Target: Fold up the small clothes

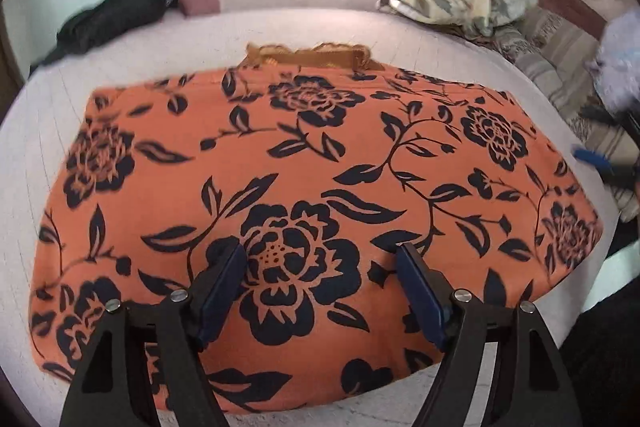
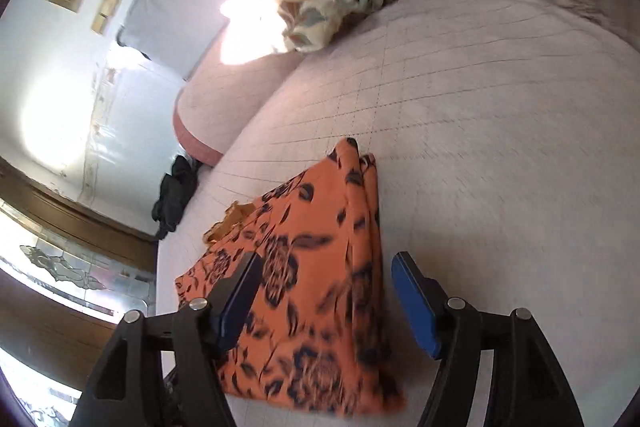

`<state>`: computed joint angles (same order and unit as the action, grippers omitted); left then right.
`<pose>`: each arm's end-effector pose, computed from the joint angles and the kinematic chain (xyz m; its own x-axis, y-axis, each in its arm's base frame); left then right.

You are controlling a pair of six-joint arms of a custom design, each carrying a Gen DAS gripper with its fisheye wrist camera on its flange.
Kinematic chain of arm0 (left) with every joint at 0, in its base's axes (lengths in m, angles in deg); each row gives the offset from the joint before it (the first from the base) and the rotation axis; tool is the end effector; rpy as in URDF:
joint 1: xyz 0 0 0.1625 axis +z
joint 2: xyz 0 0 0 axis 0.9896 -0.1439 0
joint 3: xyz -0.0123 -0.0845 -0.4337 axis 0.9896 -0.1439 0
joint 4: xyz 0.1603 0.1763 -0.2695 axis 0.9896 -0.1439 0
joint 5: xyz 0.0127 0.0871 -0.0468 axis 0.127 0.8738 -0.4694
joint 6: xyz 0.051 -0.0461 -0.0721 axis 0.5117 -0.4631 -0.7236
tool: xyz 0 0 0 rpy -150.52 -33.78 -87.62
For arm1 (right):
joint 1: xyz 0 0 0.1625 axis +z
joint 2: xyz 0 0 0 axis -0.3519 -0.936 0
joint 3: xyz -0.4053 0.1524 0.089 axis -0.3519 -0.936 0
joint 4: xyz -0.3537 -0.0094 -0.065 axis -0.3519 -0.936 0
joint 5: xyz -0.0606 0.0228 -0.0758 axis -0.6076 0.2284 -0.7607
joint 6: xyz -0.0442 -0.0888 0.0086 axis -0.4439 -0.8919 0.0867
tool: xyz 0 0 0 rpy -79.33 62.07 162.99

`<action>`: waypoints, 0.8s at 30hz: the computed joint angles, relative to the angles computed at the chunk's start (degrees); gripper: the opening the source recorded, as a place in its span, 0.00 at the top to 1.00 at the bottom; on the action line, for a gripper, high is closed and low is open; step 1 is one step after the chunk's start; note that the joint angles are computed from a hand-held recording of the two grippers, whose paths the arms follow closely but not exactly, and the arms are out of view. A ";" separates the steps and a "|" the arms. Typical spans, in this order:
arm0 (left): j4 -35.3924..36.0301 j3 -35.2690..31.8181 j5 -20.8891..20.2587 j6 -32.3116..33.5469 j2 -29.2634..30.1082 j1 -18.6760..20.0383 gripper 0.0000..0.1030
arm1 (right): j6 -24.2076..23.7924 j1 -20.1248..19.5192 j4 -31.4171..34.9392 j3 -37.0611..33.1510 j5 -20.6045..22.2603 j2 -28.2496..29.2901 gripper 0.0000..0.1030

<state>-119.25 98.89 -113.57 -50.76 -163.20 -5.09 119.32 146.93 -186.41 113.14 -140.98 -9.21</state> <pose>0.1039 -0.3642 0.2873 -0.6915 0.3345 -0.6403 0.5985 0.7617 -0.2484 0.2859 -0.2792 0.0107 -0.9325 0.3555 0.0634 0.1711 0.5895 -0.7894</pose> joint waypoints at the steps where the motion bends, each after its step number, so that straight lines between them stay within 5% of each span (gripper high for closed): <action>1: -1.24 0.48 0.35 0.84 0.51 -0.20 0.22 | -3.72 -4.40 2.70 -0.96 4.59 -1.69 0.32; 5: -3.28 0.65 -2.03 1.63 1.14 1.17 0.20 | -10.86 -13.02 15.05 -6.17 11.87 -4.79 0.32; 7: -3.54 0.37 -3.46 2.27 1.24 2.09 0.19 | -10.73 -14.69 19.64 -8.38 12.51 -4.92 0.31; 8: -2.98 0.48 -4.39 2.95 0.11 2.98 0.18 | -11.98 -14.57 21.57 -9.62 11.63 -4.96 0.41; 10: -2.18 0.46 -5.84 3.18 -0.96 3.68 0.18 | -12.22 -13.71 25.86 -11.48 10.26 -5.57 0.85; 15: -2.24 0.53 -7.96 4.61 -1.55 4.69 0.17 | -17.36 -5.27 34.04 -18.74 -8.29 -3.60 0.86; 18: -2.08 0.53 -7.67 4.83 -1.43 4.49 0.15 | -12.17 -9.68 38.08 -18.08 -7.10 -2.27 0.76; 20: -2.38 0.80 -7.94 5.60 -1.68 4.62 0.15 | -10.51 -8.56 33.91 -16.91 -7.72 -2.40 0.63; 22: -2.11 0.73 -8.20 5.50 -1.83 4.77 0.15 | -7.60 -5.86 37.15 -16.98 -11.77 -3.64 0.45; 24: -1.91 0.74 -8.17 5.25 -1.97 4.66 0.15 | -6.03 -1.64 40.25 -18.02 -17.94 -4.18 0.45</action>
